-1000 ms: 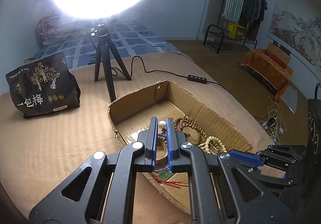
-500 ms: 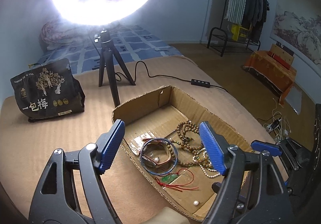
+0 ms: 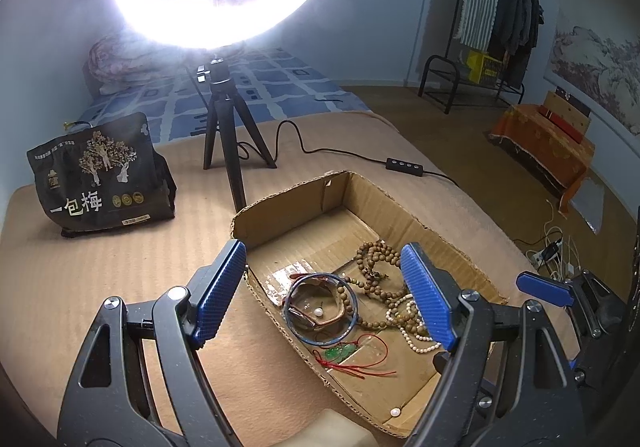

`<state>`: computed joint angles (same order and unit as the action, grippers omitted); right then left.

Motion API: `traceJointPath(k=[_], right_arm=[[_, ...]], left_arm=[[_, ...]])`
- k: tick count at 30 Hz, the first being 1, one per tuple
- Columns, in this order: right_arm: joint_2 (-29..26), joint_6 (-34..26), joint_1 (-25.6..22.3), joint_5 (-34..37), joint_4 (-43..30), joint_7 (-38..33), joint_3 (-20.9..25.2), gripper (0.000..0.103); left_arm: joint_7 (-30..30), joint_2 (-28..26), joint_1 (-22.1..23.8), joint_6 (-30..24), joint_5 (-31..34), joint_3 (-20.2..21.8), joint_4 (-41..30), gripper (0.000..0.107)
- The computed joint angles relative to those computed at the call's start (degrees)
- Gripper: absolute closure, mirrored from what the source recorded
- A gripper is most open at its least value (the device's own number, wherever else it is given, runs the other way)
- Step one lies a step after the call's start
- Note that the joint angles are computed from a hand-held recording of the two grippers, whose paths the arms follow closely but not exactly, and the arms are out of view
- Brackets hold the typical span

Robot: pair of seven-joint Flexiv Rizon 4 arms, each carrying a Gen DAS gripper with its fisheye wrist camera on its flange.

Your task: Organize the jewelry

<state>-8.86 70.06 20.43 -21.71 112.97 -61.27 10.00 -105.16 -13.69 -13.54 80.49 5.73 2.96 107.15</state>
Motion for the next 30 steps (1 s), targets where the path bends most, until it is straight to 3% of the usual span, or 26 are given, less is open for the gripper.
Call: traceJointPath(k=[15,30], right_arm=[[0.9,0.3,-0.2,-1.3,0.3,1.4,-0.3,0.0],[3.9,0.4,-0.3,-4.9,1.2,4.5,-0.1,0.0]], left_arm=[[0.0,1.2,-0.2,-0.2,0.8,-0.1,0.8,0.025],[-1.9,7.9,1.7,0.4,3.3,-0.4,5.1,0.025]])
